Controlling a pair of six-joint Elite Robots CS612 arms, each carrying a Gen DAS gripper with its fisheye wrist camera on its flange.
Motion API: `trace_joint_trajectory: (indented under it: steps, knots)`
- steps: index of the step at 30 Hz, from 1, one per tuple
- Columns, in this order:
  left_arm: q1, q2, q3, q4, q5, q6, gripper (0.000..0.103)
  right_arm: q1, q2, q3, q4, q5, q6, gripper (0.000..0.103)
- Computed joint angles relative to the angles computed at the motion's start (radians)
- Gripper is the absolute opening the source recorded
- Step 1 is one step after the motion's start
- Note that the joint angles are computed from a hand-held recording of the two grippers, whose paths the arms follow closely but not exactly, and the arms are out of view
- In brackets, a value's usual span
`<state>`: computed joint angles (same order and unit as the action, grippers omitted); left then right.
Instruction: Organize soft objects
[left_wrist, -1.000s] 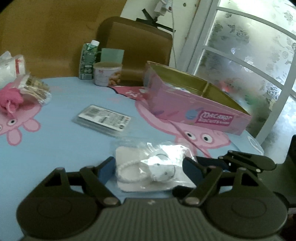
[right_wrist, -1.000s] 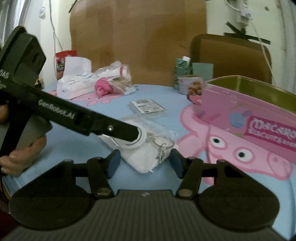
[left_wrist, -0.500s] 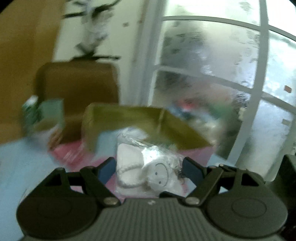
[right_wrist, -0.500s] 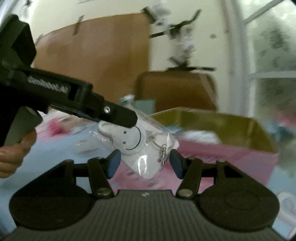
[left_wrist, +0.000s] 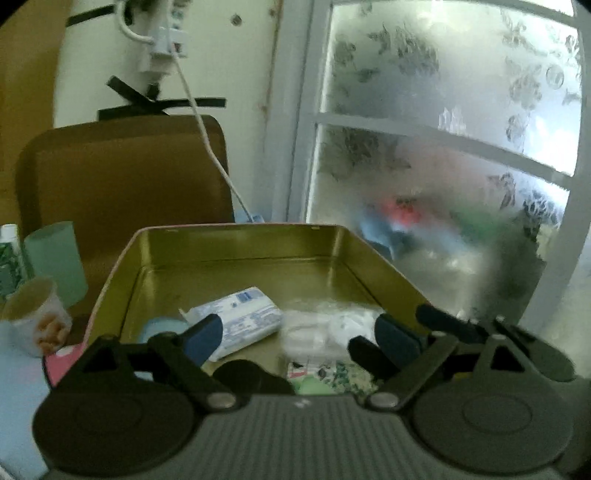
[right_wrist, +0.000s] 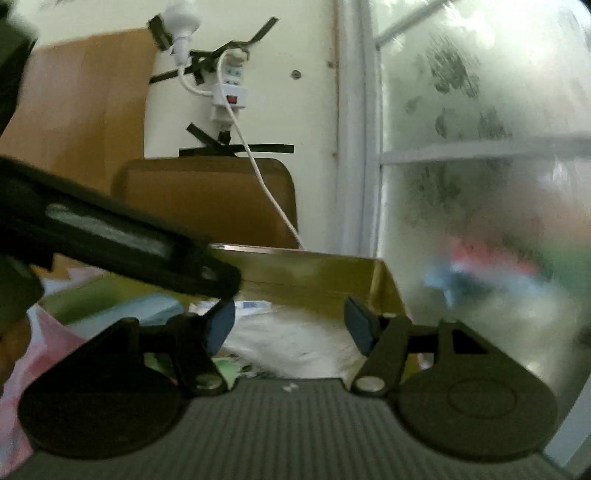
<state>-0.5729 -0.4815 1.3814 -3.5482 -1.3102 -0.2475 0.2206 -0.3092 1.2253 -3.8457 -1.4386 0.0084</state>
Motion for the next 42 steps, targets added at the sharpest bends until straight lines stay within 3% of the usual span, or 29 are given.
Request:
trace_joint_trajectory:
  steps: [5, 9, 13, 16, 21, 23, 24, 26, 28, 32, 36, 38, 42]
  knots:
    - [-0.007, -0.033, 0.123, -0.135, 0.064, 0.002, 0.095, -0.003, 0.002, 0.031, -0.079, 0.01, 0.083, 0.068]
    - [-0.001, -0.072, 0.244, -0.221, 0.091, -0.065, 0.096, 0.001, -0.009, 0.063, -0.136, 0.055, 0.128, 0.067]
    - [0.007, -0.106, 0.379, -0.298, 0.193, -0.159, 0.097, 0.012, -0.024, 0.088, -0.16, 0.149, 0.11, 0.068]
    - [0.016, -0.126, 0.467, -0.29, 0.305, -0.247, 0.097, 0.023, -0.038, 0.096, -0.104, 0.271, 0.085, 0.068]
    - [0.022, -0.159, 0.577, -0.142, 0.535, -0.422, 0.097, 0.056, -0.047, 0.06, 0.091, 0.461, 0.012, 0.068]
    - [0.021, -0.157, 0.602, -0.111, 0.614, -0.464, 0.096, 0.077, -0.044, 0.029, 0.174, 0.504, -0.039, 0.067]
    - [0.026, -0.155, 0.615, -0.141, 0.609, -0.503, 0.095, 0.089, -0.041, 0.012, 0.208, 0.513, -0.062, 0.067]
    - [0.04, -0.14, 0.629, -0.269, 0.566, -0.528, 0.097, 0.12, -0.028, -0.047, 0.288, 0.523, -0.132, 0.068]
    - [0.044, -0.138, 0.632, -0.285, 0.569, -0.55, 0.097, 0.156, -0.014, -0.107, 0.368, 0.512, -0.23, 0.068]
    - [0.038, -0.126, 0.628, -0.342, 0.577, -0.505, 0.097, 0.22, 0.04, -0.265, 0.553, 0.429, -0.404, 0.067]
    - [0.034, -0.115, 0.62, -0.371, 0.586, -0.482, 0.097, 0.259, 0.094, -0.409, 0.745, 0.358, -0.504, 0.066]
    - [0.037, -0.114, 0.621, -0.379, 0.575, -0.493, 0.097, 0.265, 0.103, -0.442, 0.823, 0.343, -0.527, 0.033]
    - [0.043, -0.113, 0.626, -0.392, 0.56, -0.514, 0.097, 0.258, 0.06, -0.352, 0.776, 0.348, -0.575, 0.027]
